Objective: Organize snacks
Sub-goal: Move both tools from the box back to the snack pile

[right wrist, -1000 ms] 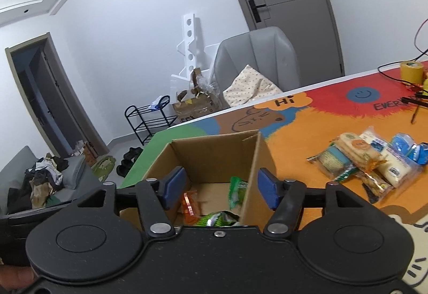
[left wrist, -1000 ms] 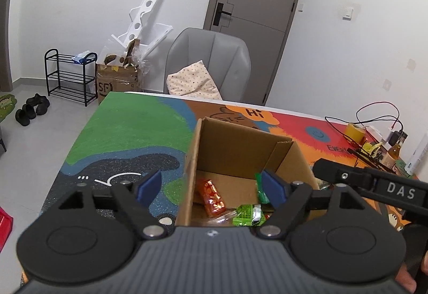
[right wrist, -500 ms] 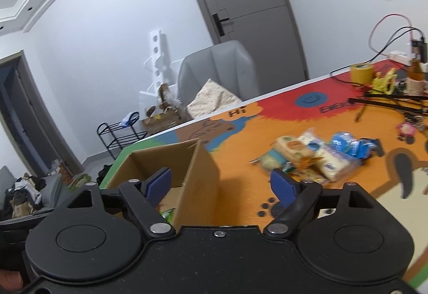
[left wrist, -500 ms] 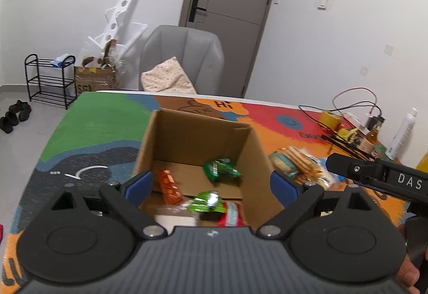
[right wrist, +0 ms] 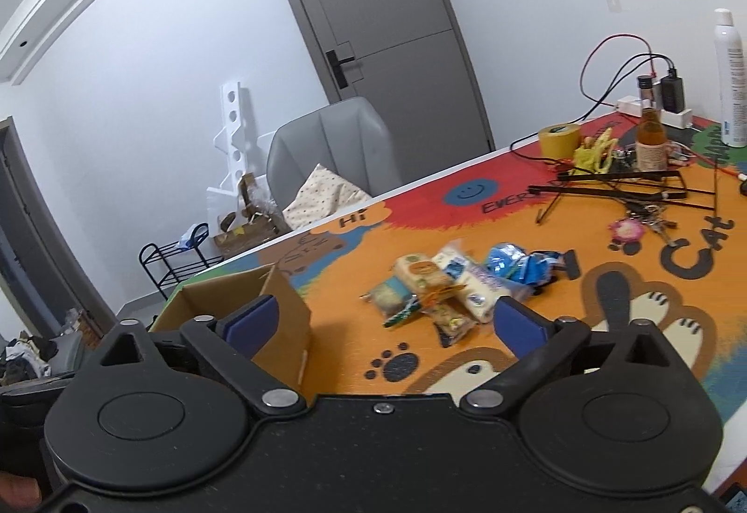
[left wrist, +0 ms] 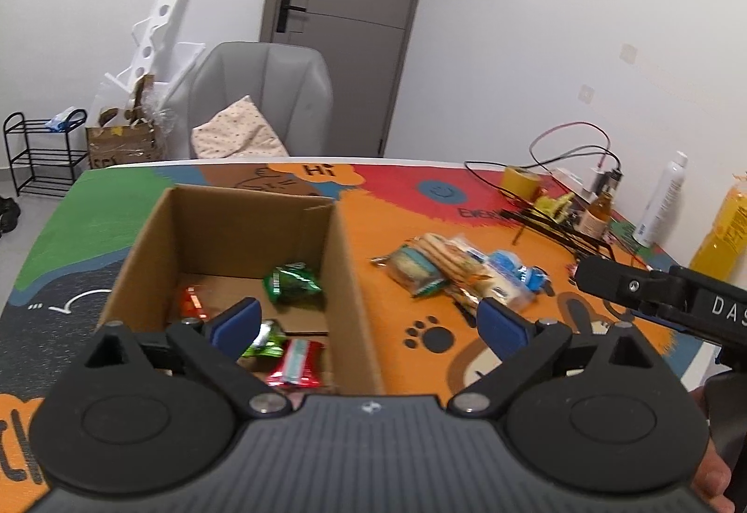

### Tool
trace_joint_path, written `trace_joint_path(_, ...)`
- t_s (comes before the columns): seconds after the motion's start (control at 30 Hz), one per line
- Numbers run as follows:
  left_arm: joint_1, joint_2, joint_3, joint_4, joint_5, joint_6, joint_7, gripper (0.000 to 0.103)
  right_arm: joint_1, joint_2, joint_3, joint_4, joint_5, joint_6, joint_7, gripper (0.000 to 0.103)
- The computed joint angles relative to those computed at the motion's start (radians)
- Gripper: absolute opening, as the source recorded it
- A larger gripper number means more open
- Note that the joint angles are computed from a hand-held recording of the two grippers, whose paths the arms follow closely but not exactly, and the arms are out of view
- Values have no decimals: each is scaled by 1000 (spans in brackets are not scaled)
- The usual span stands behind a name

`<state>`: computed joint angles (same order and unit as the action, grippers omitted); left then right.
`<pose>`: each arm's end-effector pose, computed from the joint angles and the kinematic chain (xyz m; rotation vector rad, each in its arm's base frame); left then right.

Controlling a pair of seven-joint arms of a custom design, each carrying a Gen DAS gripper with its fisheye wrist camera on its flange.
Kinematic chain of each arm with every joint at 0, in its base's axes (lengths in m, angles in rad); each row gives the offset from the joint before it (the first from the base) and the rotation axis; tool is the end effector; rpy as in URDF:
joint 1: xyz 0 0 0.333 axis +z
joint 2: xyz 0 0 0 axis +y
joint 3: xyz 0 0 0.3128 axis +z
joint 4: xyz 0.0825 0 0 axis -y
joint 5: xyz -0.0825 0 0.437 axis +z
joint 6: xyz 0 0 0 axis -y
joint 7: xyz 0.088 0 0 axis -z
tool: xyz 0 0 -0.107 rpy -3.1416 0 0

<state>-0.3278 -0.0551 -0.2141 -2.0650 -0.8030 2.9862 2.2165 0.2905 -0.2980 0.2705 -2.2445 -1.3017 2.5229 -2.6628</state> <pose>0.5603 -0.2807 0.5321 -1.3078 2.1063 -1.3094 0.4610 0.3104 0.5173 -1.0243 1.8239 -0.8429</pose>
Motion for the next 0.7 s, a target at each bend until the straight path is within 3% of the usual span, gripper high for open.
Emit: trace_joint_path(0.7,-16,66,-58,51,83,18,-118,98,-82,-125,12,-156,56,38,24,103)
